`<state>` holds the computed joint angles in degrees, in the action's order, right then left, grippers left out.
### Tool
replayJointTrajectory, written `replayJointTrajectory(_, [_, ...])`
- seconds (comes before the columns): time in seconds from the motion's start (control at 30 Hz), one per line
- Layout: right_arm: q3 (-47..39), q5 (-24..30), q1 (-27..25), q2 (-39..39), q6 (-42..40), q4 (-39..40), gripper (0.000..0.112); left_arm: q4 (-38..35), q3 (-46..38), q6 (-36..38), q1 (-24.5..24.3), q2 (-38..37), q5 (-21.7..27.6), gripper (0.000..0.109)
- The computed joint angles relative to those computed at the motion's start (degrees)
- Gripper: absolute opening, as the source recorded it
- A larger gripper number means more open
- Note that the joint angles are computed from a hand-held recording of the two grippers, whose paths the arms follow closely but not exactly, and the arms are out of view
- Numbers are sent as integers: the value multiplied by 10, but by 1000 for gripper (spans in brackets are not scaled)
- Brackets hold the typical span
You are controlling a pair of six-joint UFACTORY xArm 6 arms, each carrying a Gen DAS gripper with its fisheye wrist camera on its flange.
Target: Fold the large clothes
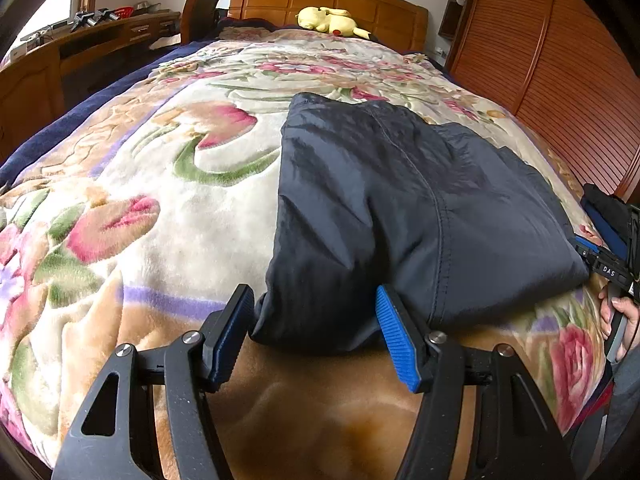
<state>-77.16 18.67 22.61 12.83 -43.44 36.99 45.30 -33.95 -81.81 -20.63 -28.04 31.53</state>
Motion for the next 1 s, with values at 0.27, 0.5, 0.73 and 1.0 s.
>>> replayJointTrajectory(0.27, [1, -1, 1, 0, 0, 0, 71, 10, -33, 30, -18, -6, 47, 11])
replayJointTrajectory(0.5, [-3, 2, -3, 1, -6, 4, 71, 77, -153, 58, -46, 42, 103, 9])
replayJointTrajectory(0.73, [-15, 44, -15, -8, -4, -1, 71, 76, -380, 179, -58, 212, 80, 8])
replayJointTrajectory(1.0, [5, 44, -59, -62, -47, 17, 71, -82, -706, 409, -99, 478, 71, 7])
